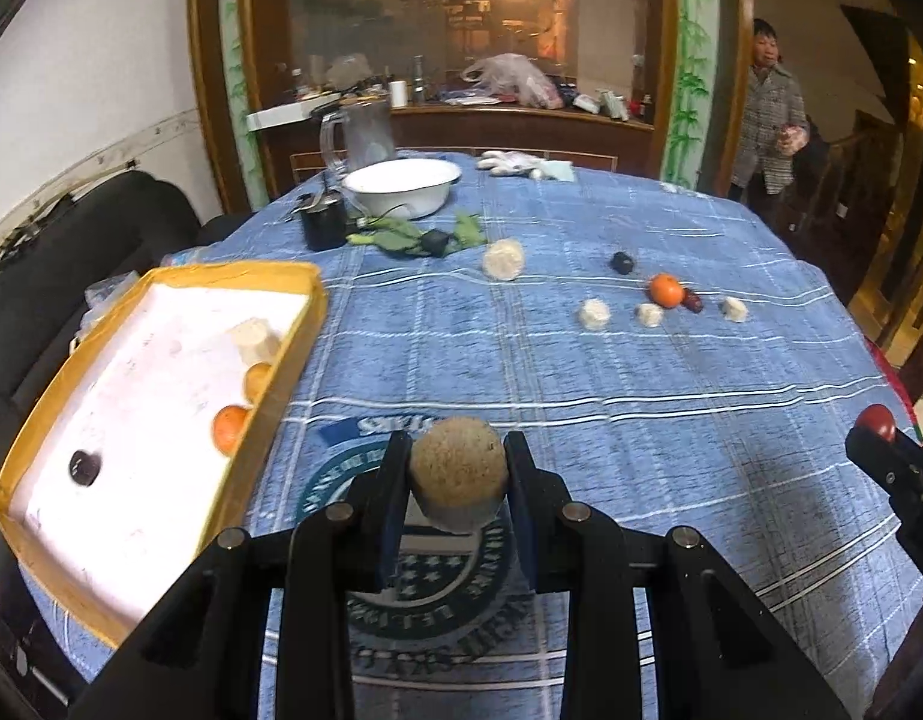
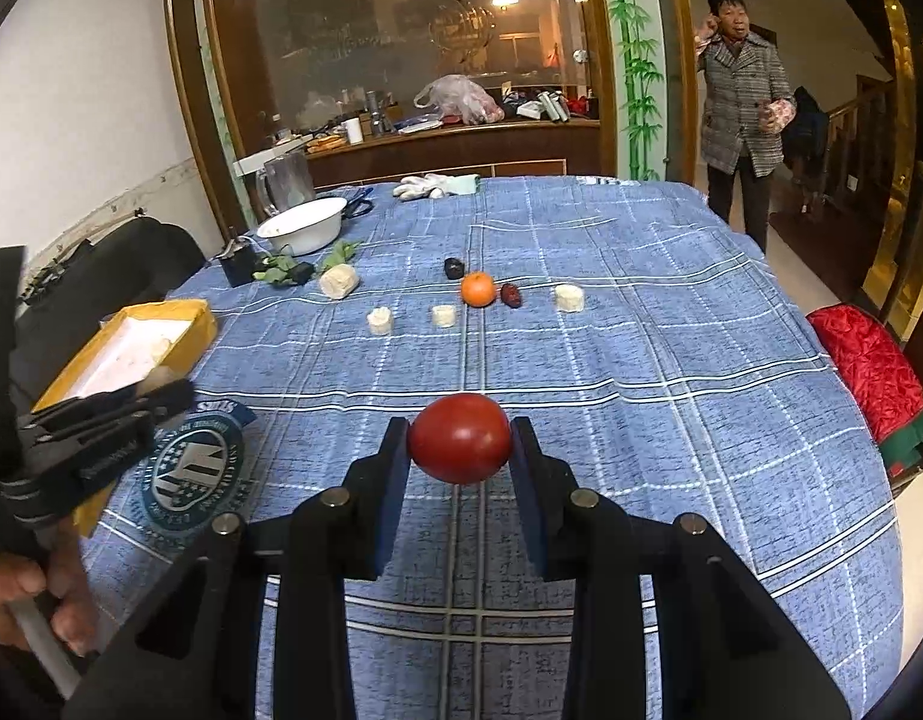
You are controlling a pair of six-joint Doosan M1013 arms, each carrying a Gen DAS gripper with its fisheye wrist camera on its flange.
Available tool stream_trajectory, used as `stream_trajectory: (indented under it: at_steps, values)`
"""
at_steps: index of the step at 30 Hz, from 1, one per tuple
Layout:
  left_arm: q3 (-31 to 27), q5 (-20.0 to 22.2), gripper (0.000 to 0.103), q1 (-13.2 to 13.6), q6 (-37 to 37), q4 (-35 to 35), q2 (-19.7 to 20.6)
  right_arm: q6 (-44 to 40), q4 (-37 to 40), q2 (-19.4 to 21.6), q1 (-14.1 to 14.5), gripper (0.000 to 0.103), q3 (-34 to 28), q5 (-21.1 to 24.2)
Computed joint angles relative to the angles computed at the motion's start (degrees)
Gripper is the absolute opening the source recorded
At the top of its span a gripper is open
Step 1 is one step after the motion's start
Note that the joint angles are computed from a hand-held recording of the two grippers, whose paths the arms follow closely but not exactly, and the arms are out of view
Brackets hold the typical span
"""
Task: Organize fruits
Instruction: 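Carry the beige cake and red tomato over the tray with both tools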
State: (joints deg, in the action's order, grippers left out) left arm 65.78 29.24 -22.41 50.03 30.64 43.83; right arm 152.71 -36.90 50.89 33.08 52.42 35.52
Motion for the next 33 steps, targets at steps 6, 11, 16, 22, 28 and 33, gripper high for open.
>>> stream_trajectory:
  at_steps: [6, 11, 16, 22, 28, 33]
  values:
    - [-0.06, 3.03, 0.03, 0.53, -3.98, 3.21, 0.07, -2.47, 2.92, 0.47, -0.54, 0.035, -0.13, -1.4]
    - [0.22, 4.94, 0.03, 1.04, -5.85, 4.86, -0.05, -10.17, 8.83, 2.86, -0.57, 0.035, -4.15, -0.56]
    - [0.64, 6.54, 0.03, 1.55, -8.21, 6.63, -0.33, -16.98, 13.67, 5.31, -0.25, 0.035, -8.89, 0.78]
    - [1.36, 7.38, 0.03, 2.29, -11.07, 8.49, -0.85, -22.37, 17.23, 7.66, 0.17, 0.035, -13.84, 2.79]
    - [2.24, 8.13, 0.03, 2.99, -15.21, 11.67, -1.5, -27.01, 19.79, 10.0, 0.71, 0.035, -19.14, 4.57]
    - [2.97, 9.0, 0.03, 3.47, -19.92, 15.8, -2.06, -30.86, 21.85, 12.46, 1.2, 0.035, -24.56, 6.71]
